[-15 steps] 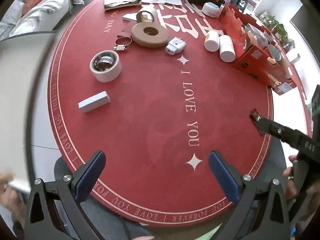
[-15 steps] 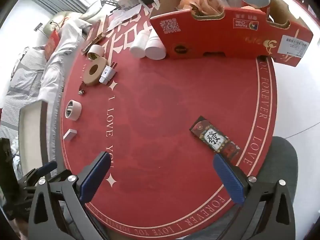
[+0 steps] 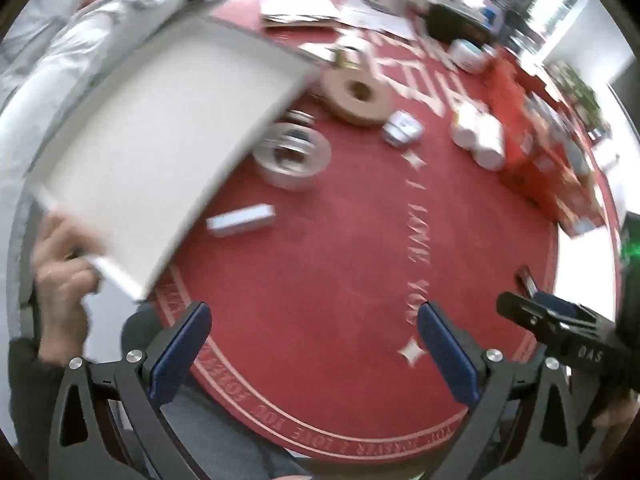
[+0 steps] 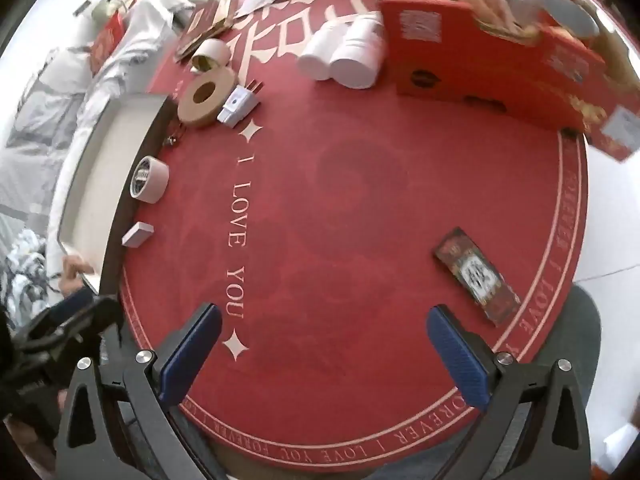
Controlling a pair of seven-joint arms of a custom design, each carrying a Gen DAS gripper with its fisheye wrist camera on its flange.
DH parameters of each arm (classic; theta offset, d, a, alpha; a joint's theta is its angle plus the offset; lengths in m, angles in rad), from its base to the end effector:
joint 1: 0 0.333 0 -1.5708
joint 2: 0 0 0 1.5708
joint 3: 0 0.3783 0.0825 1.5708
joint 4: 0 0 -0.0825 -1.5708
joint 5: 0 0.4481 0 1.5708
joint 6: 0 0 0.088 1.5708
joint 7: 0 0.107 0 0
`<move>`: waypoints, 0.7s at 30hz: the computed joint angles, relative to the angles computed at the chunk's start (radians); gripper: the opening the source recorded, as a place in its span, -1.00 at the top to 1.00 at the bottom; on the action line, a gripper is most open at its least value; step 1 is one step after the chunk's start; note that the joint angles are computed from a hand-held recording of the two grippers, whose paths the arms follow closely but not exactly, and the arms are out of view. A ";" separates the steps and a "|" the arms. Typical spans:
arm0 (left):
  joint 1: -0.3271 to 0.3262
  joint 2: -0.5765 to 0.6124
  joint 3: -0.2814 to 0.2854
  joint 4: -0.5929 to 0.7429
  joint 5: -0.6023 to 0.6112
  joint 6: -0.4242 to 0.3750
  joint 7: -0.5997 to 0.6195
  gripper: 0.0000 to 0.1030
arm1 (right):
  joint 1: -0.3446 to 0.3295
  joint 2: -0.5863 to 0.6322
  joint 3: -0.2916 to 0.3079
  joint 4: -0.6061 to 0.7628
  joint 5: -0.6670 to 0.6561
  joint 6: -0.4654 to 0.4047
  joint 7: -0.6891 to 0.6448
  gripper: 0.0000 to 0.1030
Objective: Organize rigid objects
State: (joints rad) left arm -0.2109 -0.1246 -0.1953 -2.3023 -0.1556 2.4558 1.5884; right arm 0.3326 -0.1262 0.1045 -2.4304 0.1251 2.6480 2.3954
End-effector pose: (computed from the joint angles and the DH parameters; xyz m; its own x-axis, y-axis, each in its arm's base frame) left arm 0.5176 -0.2247 0.4507 -0.3248 -0.9406 0.0985 -0.9187 0.2890 -0.2692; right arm 0.4915 0.2266 0.4084 -0.4229 -0.8557 -0.2984 -0.8594 0.4831 -0.1674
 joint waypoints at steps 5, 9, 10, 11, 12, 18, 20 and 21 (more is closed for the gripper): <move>0.030 -0.007 0.023 -0.005 -0.008 0.018 -0.041 -0.99 | -0.004 0.131 -0.003 0.183 -0.053 -0.082 -0.050 -1.00; 0.054 0.001 0.028 0.001 0.023 0.012 -0.071 -0.99 | 0.006 0.276 -0.009 0.356 -0.096 -0.118 -0.038 -1.00; 0.060 0.007 0.034 0.006 0.020 0.009 -0.066 -0.99 | 0.009 0.312 -0.010 0.397 -0.097 -0.117 -0.044 -1.00; 0.065 0.010 0.037 0.008 0.020 0.007 -0.069 -0.99 | 0.015 0.354 -0.012 0.443 -0.105 -0.122 -0.048 -1.00; 0.068 0.011 0.037 0.005 0.024 0.008 -0.075 -0.99 | 0.022 0.388 -0.017 0.486 -0.118 -0.137 -0.045 -1.00; 0.077 0.030 0.034 0.008 0.033 -0.005 -0.070 -0.99 | 0.071 0.552 -0.039 0.698 -0.206 -0.321 -0.096 -1.00; 0.074 0.038 0.033 0.014 0.022 -0.008 -0.055 -0.99 | 0.082 0.550 -0.043 0.719 -0.240 -0.440 -0.137 -1.00; 0.071 0.039 0.032 0.012 0.009 -0.003 -0.044 -0.99 | 0.075 0.527 -0.040 0.689 -0.225 -0.455 -0.148 -1.00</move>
